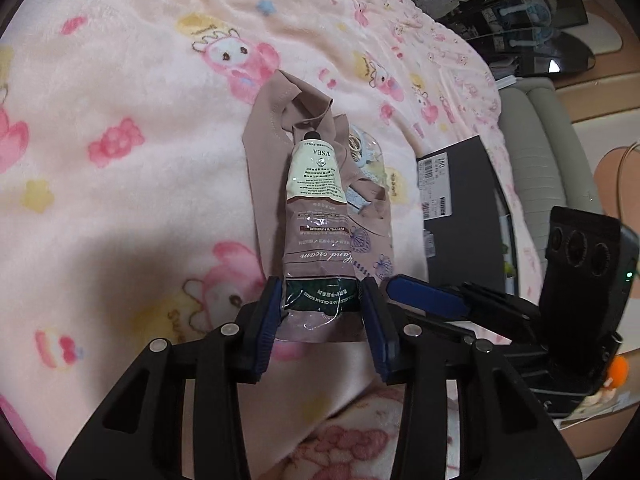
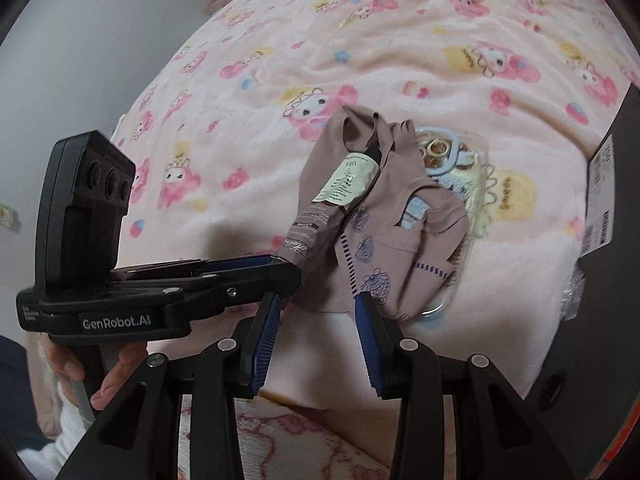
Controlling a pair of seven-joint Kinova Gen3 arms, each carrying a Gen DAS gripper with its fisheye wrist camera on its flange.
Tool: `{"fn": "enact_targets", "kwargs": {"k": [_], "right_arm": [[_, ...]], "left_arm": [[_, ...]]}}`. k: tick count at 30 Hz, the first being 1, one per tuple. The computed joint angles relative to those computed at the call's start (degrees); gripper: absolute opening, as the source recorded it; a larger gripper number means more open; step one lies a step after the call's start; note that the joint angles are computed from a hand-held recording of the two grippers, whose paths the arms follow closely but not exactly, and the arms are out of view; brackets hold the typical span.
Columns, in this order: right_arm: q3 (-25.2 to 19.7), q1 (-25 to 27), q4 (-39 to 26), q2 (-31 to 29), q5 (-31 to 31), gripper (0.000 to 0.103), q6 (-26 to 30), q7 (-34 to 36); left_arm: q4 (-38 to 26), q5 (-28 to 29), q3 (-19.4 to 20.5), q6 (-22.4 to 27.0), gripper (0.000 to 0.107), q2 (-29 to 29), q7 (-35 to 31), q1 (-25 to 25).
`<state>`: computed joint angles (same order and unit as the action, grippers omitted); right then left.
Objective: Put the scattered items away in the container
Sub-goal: 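Grasp the beige-and-brown hand cream tube with the left gripper and lift, then carry the hand cream tube with the left gripper toward the black box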
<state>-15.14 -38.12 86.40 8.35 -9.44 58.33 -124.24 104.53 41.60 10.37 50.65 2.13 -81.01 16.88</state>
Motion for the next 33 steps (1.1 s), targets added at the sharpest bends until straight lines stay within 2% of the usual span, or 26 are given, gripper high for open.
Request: {"fn": "enact_targets", "kwargs": {"k": [3,6,12,17,20,23,25,28,31,33], "right_arm": [[0.1,0.2,1.0,-1.1,-0.5,0.035,-1.0,-0.4],[0.0,0.9,2.8,-3.6,-2.1,0.035,-2.8,-1.3],[-1.7,1.0,5.6,-12.2,-0.1,0.035,-4.4,-6.5],[-5.3,3.7,8.2,-21.3,3.6,0.035,-3.0,-13.1],[-8.8,6.8,8.9,-27.4,6.8,0.035,1.6,-17.4],[-11.0,10.3,9.8,-32.9,7.7,0.035,6.3,-19.3],[-11.2,12.0,10.6,-36.0,6.9,0.035,8.5,-19.3],[-9.0,13.4,14.4,-42.4,4.4,0.035,10.6,-18.5],[-5.0,13.9,19.8,-48.3,0.8,0.035,9.5,-17.4],[-1.3,14.0,23.6,-51.9,-2.0,0.035,9.2,-16.6]], "left_arm": [[1.2,4.4,-0.3,-0.1,0.040,-0.3,-2.8,-0.7],[0.4,4.7,0.0,0.0,0.040,-2.0,-2.7,-0.1],[-2.6,4.5,1.1,-0.3,0.040,-5.2,-1.5,3.0],[-8.3,-1.3,5.2,-1.7,0.040,-4.7,4.7,8.3],[-10.9,-3.3,7.5,-3.8,0.040,-2.6,7.7,12.1],[-12.6,-2.8,5.4,-5.7,0.040,0.3,8.7,19.2],[-15.2,-5.2,3.8,-6.5,0.040,3.1,11.1,24.5],[-20.7,-12.2,1.4,-5.8,0.040,7.4,17.7,32.5],[-27.0,-19.2,-1.8,-2.6,0.040,11.8,23.7,39.7],[-30.0,-22.6,0.1,-1.5,0.040,14.4,27.2,40.2]]}}
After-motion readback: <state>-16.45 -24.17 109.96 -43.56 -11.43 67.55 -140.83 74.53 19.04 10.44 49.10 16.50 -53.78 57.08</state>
